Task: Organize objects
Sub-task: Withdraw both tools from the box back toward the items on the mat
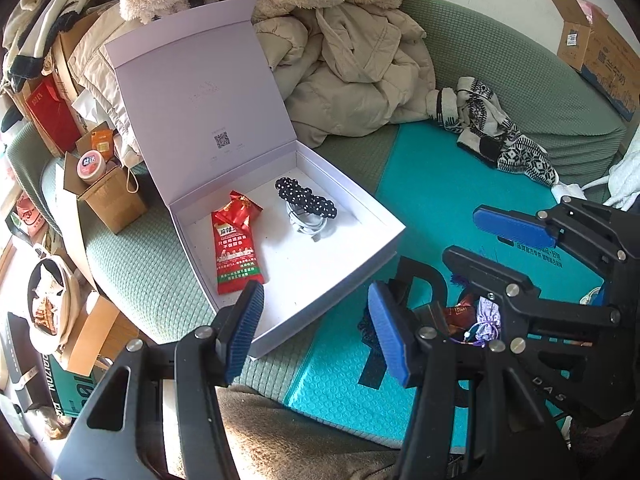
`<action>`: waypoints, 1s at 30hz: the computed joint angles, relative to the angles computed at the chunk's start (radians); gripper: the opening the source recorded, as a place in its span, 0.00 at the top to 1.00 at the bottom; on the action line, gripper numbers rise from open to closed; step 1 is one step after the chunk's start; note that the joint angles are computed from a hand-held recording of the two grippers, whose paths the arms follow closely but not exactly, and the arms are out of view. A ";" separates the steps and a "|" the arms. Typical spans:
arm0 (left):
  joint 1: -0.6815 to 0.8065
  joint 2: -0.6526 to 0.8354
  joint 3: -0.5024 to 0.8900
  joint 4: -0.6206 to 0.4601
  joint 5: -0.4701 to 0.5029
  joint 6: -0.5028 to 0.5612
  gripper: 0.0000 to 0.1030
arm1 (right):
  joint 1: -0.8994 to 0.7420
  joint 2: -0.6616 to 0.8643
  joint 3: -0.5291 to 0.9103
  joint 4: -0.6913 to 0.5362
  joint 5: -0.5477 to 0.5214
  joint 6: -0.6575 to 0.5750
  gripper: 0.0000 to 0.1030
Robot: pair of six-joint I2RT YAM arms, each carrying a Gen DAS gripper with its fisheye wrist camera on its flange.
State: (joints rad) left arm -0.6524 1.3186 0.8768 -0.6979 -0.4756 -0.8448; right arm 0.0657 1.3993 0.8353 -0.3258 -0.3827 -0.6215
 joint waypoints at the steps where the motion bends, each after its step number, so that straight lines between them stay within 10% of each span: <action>1: -0.015 0.007 -0.002 0.004 -0.001 -0.013 0.49 | -0.009 -0.006 -0.012 0.000 -0.004 -0.003 0.68; 30: -0.104 0.360 0.005 0.311 0.152 -0.086 0.49 | -0.290 0.184 -0.079 0.058 -0.039 -0.121 0.68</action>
